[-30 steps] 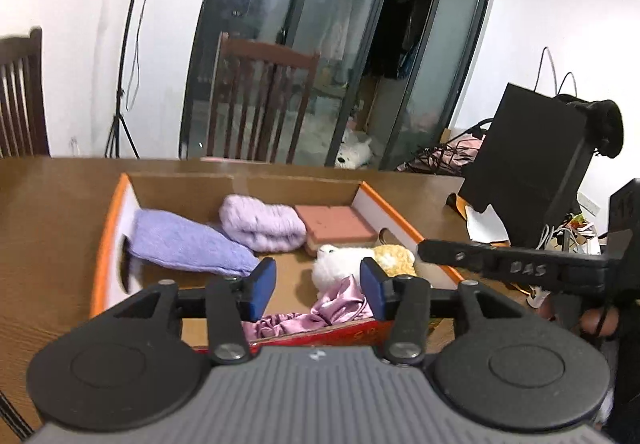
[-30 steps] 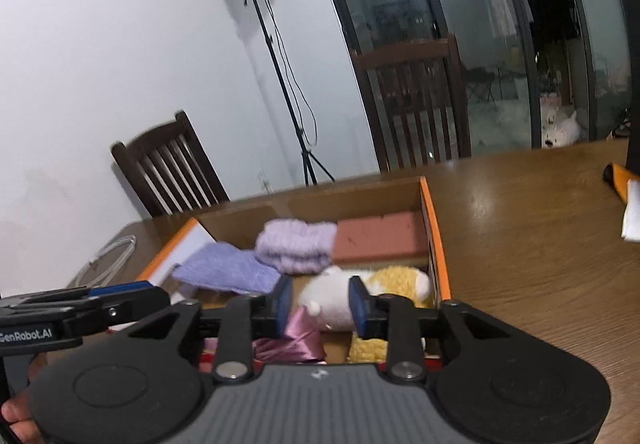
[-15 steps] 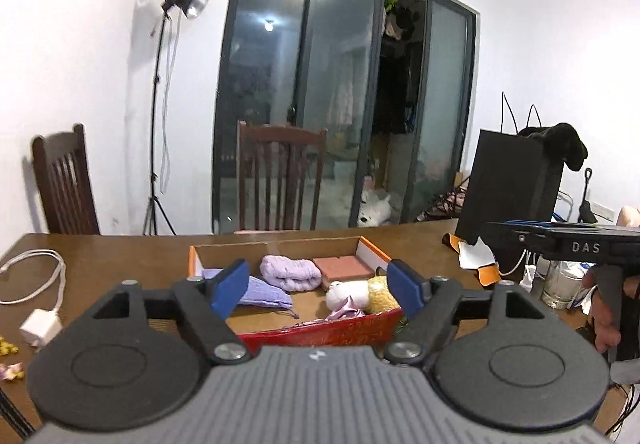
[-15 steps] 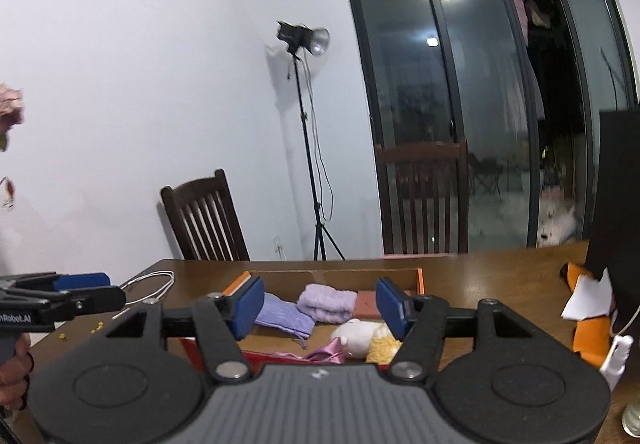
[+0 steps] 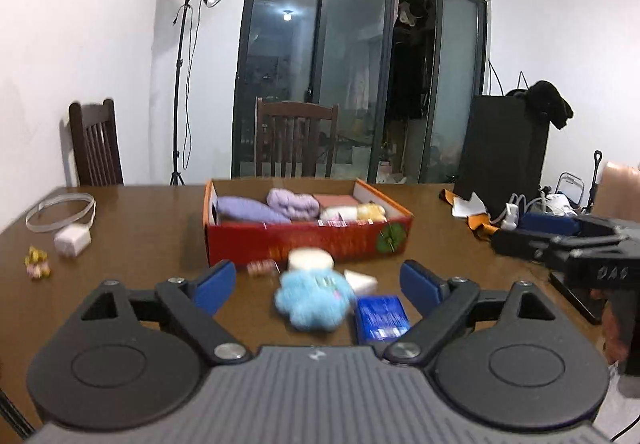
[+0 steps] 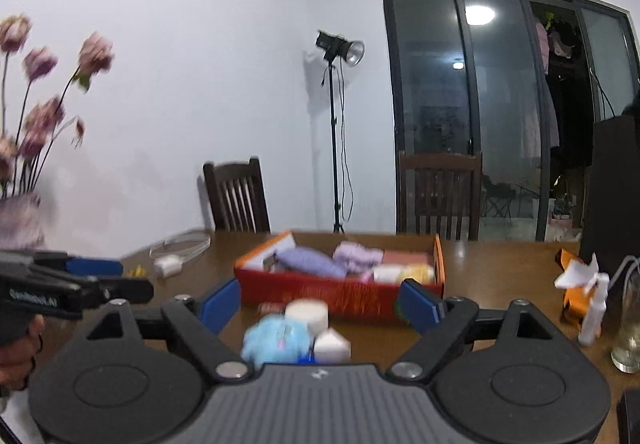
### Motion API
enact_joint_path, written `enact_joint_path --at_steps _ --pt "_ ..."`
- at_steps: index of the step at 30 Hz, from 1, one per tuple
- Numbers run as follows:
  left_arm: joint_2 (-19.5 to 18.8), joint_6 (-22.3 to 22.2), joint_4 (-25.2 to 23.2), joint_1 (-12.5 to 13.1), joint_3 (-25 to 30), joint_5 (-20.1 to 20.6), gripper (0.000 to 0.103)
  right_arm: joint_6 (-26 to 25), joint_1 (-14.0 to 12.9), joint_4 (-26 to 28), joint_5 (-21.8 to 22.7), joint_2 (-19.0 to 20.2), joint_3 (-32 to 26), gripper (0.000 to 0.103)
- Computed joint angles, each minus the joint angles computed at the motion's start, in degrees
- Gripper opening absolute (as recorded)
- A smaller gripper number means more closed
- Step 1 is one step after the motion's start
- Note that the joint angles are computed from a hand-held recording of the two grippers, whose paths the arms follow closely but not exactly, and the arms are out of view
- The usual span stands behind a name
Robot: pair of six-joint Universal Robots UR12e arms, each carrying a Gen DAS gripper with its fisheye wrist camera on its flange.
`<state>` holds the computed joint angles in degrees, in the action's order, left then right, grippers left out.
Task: Organize soft objects
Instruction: 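Move the right gripper back to the blue tissue pack, then grasp the blue tissue pack with the right gripper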
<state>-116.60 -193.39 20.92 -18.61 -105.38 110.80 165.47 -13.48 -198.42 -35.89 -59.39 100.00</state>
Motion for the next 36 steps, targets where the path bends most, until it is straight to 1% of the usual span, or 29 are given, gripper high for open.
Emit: enact_joint_path --at_steps 3,6,8,13,16,17,18,19,21,22,24,25,26,27,29,32,34,35,36 --pt "0.5 -3.2 -0.9 -0.5 -1.8 -1.5 0.092 -3.2 -0.5 3.8 0.1 -1.1 2.6 0.087" --pt "0.5 -4.1 -3.3 -0.8 -2.3 -1.4 0.092 -6.0 -0.8 7.4 -0.2 -1.6 3.9 0.087" --pt "0.3 -4.5 -4.6 -1.0 -2.1 -0.6 0.092 -6.5 -0.6 7.9 -1.1 -1.5 4.1 0.087" --pt "-0.2 -5.7 -4.8 0.0 -1.4 -3.9 0.092 -5.5 -0.1 9.2 -1.4 -0.4 2.8 0.086" --pt "-1.4 -5.9 -6.6 0.5 0.1 -6.1 0.092 -6.7 0.5 12.8 -2.4 0.3 1.4 0.084" --pt "-1.8 -5.9 -7.9 0.6 0.8 -6.8 0.09 -7.2 0.8 14.4 -3.1 0.6 0.8 0.08" --pt "-2.3 -5.9 -9.1 0.8 1.5 -7.3 0.083 -7.5 1.1 15.7 -3.8 0.8 0.2 0.075" --pt "-2.8 -6.1 -9.9 0.9 2.1 -8.0 0.08 -7.8 1.4 17.1 -4.4 1.2 -0.5 0.072" --pt "-3.6 -6.8 -12.0 1.5 3.4 -10.0 0.071 -8.6 1.9 19.7 -5.2 1.9 -1.9 0.062" --pt "-4.1 -7.1 -12.8 1.6 4.1 -10.7 0.07 -9.0 2.3 21.2 -5.8 2.3 -2.9 0.059" --pt "-5.1 -6.8 -13.8 1.9 5.4 -11.6 0.065 -10.1 2.9 23.6 -6.4 3.1 -4.7 0.05" --pt "-5.6 -6.3 -14.1 2.0 6.0 -12.0 0.063 -10.7 3.3 24.8 -6.7 3.6 -5.7 0.047" --pt "-6.1 -5.5 -14.7 2.1 6.7 -12.3 0.057 -11.2 3.6 25.7 -6.7 4.1 -6.7 0.044" --pt "-6.5 -5.0 -15.8 2.2 7.4 -12.2 0.049 -11.5 3.9 26.5 -6.7 4.6 -7.6 0.043" --pt "-7.0 -4.5 -16.6 2.5 8.1 -12.8 0.043 -11.7 4.6 28.4 -6.4 5.8 -9.8 0.042" --pt "-7.2 -5.0 -17.0 3.2 8.2 -14.3 0.04 -12.3 5.3 33.9 -5.5 7.4 -13.2 0.038" --pt "-7.2 -5.6 -17.3 3.4 8.2 -13.8 0.039 -12.5 5.6 38.1 -4.6 8.2 -15.0 0.034" --pt "-7.2 -5.9 -17.2 3.5 8.2 -13.3 0.038 -12.5 5.7 39.8 -4.6 8.4 -15.5 0.03" --pt "-7.2 -6.2 -17.2 3.5 8.1 -13.0 0.038 -12.7 5.7 41.2 -4.2 8.6 -15.8 0.028"
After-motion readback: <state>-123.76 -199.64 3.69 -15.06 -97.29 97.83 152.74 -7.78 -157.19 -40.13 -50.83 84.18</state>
